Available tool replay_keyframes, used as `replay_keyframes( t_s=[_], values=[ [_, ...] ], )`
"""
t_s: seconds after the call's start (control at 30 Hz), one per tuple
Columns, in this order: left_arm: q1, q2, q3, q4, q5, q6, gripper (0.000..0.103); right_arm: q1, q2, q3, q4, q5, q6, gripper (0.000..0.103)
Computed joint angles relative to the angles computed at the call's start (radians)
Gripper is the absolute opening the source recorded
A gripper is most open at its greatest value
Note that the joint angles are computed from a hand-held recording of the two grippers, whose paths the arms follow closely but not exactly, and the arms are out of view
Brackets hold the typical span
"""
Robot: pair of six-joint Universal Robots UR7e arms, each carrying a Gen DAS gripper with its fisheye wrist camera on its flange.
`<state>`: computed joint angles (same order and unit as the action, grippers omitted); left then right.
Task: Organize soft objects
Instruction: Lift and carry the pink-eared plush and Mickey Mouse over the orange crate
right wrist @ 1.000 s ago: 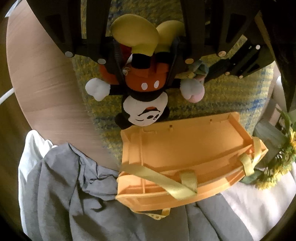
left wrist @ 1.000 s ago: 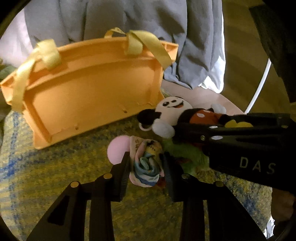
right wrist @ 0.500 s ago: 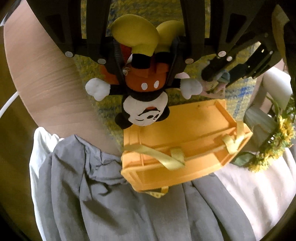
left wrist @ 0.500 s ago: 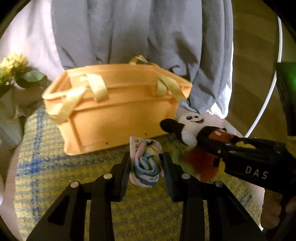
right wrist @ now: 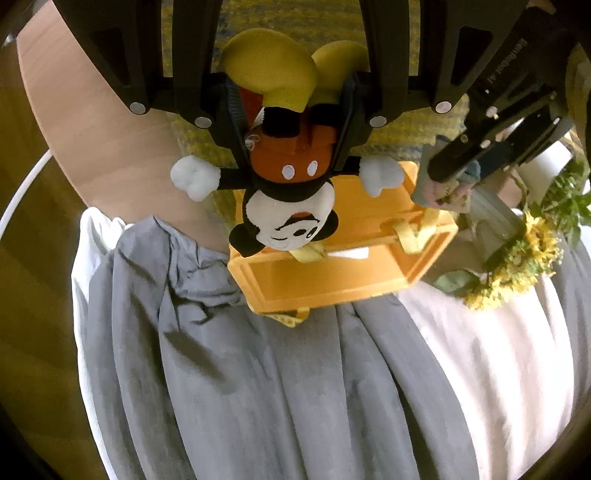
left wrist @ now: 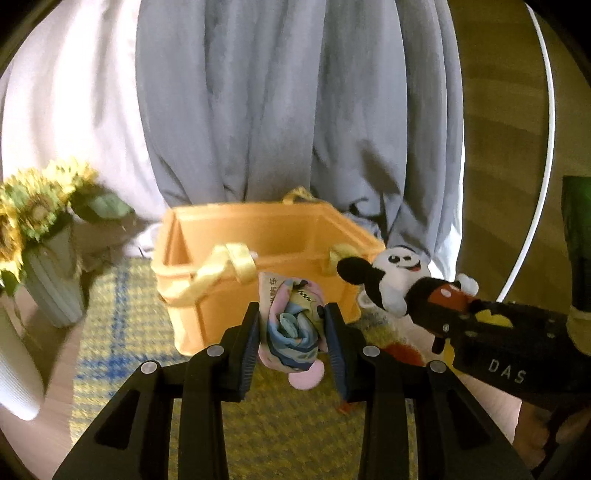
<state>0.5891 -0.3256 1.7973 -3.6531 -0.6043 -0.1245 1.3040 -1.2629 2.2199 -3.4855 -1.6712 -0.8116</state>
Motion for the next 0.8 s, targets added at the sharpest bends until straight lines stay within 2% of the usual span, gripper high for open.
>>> replay_keyframes(
  t_s=[0.37,0.8],
  values=[
    [-0.035,-0.012,0.0,-0.146,0.06,0.125,0.034,0.022,-0.042,0.025,0.002,0.081,0.008,0.043],
    [-0.039,-0.007,-0.071,-0.296,0.095,0.332,0.034,0.071,-0.021,-0.015,-0.022,0.146,0.033,0.043]
  ],
)
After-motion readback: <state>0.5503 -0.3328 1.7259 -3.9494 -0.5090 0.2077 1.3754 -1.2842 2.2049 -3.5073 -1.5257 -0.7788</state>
